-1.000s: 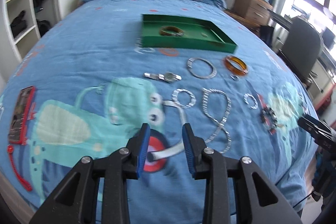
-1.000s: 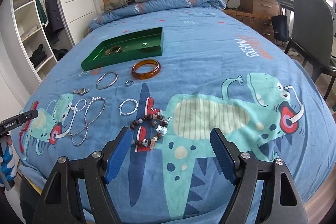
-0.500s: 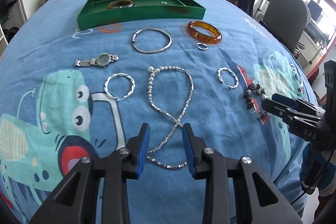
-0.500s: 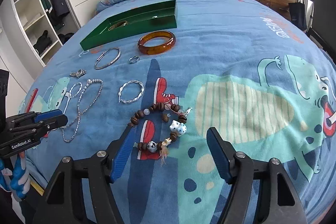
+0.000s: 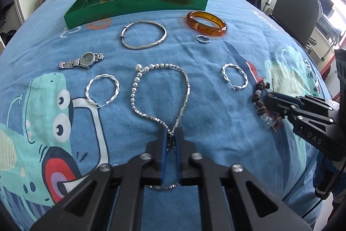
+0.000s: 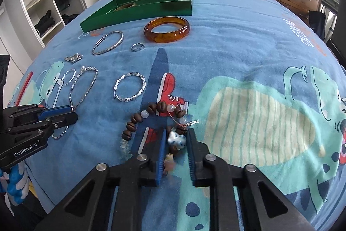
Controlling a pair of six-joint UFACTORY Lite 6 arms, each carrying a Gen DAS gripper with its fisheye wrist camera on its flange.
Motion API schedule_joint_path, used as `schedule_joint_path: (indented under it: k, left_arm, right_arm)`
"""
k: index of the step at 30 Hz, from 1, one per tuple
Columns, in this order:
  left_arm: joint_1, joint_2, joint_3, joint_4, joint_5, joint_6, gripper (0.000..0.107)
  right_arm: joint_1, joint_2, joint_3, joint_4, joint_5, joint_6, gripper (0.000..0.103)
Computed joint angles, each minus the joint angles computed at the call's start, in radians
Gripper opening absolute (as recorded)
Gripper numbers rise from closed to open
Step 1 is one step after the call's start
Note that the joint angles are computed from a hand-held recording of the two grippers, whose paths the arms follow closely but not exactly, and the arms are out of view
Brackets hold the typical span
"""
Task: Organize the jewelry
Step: 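Grasp the pearl necklace with the left tool while the right tool grasps the beaded bracelet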
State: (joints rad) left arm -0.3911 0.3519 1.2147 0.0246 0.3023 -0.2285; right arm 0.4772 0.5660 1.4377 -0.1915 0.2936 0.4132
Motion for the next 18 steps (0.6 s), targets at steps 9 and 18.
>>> schedule_joint_path:
  k: [9, 18]
  left_arm:
    - [-0.021, -0.088, -0.035, 0.12, 0.002, -0.109, 0.002]
    - [-0.03, -0.25, -0.067, 0.205, 0.047, -0.182, 0.002]
  right_arm:
    - [0.027, -0.126, -0.118, -0.163, -0.043, 0.175, 0.016]
    - [0.094, -0.275, -0.17, -0.358, 0.02, 0.369, 0.016]
